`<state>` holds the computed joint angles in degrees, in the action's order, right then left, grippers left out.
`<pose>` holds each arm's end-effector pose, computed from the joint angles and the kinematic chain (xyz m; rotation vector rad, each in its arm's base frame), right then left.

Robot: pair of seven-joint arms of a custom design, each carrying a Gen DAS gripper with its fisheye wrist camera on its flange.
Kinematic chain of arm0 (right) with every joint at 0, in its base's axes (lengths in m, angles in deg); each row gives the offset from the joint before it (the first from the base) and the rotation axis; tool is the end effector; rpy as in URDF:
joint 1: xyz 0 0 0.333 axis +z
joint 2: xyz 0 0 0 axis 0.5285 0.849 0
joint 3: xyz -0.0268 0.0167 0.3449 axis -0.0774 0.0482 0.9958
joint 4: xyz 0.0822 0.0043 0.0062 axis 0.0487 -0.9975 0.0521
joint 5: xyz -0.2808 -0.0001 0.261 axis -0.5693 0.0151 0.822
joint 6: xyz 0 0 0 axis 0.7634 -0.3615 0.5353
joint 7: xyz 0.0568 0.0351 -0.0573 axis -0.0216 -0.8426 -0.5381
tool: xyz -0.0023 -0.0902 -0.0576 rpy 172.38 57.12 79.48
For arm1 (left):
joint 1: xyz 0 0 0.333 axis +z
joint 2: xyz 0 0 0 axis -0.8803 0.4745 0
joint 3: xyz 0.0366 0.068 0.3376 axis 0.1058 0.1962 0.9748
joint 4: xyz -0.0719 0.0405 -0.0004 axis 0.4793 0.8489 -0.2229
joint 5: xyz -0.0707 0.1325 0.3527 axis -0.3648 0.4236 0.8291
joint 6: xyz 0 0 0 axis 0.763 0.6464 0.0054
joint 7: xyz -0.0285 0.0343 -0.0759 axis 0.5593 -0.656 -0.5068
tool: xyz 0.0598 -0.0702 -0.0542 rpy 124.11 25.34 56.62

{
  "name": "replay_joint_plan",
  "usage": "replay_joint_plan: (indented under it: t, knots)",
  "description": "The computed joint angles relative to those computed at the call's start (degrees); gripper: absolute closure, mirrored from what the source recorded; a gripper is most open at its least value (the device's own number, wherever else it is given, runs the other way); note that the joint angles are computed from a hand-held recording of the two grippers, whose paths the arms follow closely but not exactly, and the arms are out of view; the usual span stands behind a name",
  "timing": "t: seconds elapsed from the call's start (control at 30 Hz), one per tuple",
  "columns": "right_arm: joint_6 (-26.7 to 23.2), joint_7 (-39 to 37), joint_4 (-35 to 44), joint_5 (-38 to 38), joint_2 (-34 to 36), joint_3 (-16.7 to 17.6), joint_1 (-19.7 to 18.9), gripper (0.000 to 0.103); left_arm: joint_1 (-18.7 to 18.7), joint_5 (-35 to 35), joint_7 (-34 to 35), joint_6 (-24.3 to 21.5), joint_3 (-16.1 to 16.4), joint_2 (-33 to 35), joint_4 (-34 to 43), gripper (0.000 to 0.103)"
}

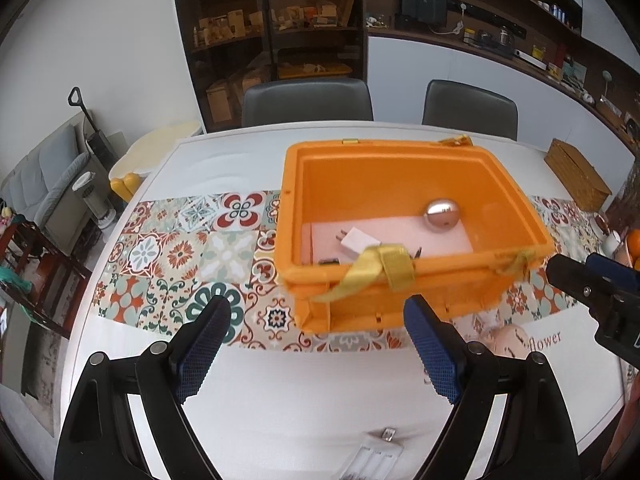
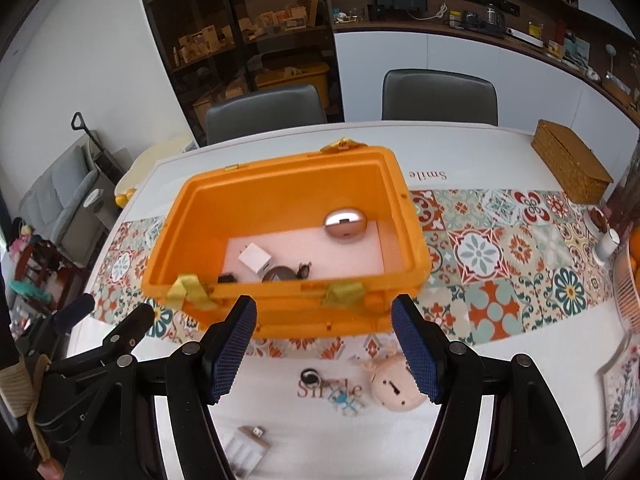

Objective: Organize rigid objects
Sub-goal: 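Move both tools back toward the remaining items on the table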

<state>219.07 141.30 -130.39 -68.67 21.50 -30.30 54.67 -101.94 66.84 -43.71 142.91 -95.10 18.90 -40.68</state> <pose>0.6097 0.3099 0.5227 -1.9530 1.5586 -0.3793 0.5583 -0.5018 0.5038 -1.9818 1.5750 -0.5096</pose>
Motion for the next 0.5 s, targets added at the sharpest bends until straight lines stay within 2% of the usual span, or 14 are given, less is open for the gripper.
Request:
replay_joint_plan:
  t: [0.27,0.5]
  knots:
    - [2.5,1.1,-5.9,-0.1,-3.1,0.4,0.5,0.033,0.3,0.9,-3.1,4.7,-1.2,-3.7,-7.7,0.014]
    - [2.8,3.3,-9.8,-1.4,-4.9,0.6,1.3,0.033,1.1,1.6,-4.0,8.1,-2.6,-6.2,-13.1,0.014]
